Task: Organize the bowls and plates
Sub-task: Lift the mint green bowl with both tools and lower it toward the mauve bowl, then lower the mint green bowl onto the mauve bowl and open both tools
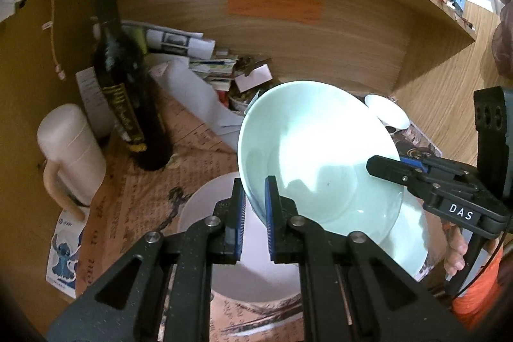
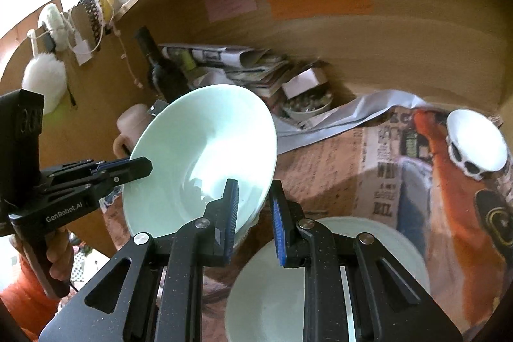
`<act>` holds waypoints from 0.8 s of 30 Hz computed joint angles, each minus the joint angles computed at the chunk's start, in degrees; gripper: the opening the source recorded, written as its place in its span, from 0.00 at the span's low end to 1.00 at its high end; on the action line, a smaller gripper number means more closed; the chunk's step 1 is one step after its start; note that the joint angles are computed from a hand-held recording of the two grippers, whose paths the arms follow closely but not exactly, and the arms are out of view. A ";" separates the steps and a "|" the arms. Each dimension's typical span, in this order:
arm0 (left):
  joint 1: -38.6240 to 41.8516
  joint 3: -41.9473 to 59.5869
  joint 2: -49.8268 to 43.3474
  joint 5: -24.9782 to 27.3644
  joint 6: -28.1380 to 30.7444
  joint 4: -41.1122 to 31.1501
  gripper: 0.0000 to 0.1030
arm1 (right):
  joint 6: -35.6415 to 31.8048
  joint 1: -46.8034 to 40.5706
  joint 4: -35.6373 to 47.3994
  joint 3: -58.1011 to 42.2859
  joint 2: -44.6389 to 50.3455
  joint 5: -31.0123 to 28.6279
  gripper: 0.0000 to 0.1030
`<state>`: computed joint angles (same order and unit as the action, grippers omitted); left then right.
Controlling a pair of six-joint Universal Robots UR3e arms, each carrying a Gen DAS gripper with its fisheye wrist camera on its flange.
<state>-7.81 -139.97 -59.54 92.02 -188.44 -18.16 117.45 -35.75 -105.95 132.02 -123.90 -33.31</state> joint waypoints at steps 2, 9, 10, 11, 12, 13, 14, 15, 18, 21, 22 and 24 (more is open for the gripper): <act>0.47 -1.68 2.07 0.20 0.34 -0.45 0.10 | 0.08 0.58 0.17 0.70 -0.56 -0.33 0.18; 5.80 -6.75 8.49 -3.70 2.24 -3.17 0.10 | 3.62 4.07 -5.14 4.20 -0.89 -2.67 0.18; 7.08 -7.58 9.35 -4.75 2.64 -3.61 0.10 | 4.74 4.91 -6.91 4.71 -0.22 -3.19 0.18; 8.16 -8.25 10.20 -5.68 2.94 -4.12 0.10 | 6.10 5.89 -8.98 5.14 0.69 -3.78 0.18; 9.33 -8.96 11.16 -6.65 3.29 -4.69 0.10 | 6.93 6.49 -10.30 5.46 1.21 -4.14 0.18; 10.17 -9.46 11.71 -7.30 3.58 -4.96 0.10 | 8.03 7.35 -12.21 5.83 2.15 -4.67 0.18; 10.65 -9.70 11.42 -7.61 3.67 -4.66 0.10 | 9.16 8.28 -14.19 6.11 3.20 -5.18 0.18; 11.45 -10.19 11.91 -8.16 3.98 -4.92 0.10 | 10.40 9.37 -16.51 6.42 4.47 -5.83 0.18; 13.28 -11.50 12.73 -9.11 4.71 -5.23 0.10 | 13.37 12.06 -21.44 6.83 7.23 -7.43 0.18; 14.64 -12.66 12.73 -9.62 5.42 -4.83 0.10 | 16.03 14.54 -26.41 6.96 10.52 -8.94 0.18; 15.16 -12.99 12.57 -9.90 5.72 -4.68 0.10 | 16.47 15.00 -27.53 7.03 11.33 -9.25 0.18; 16.08 -13.44 12.24 -10.48 6.28 -4.54 0.10 | 17.76 16.24 -29.93 6.91 13.28 -10.15 0.18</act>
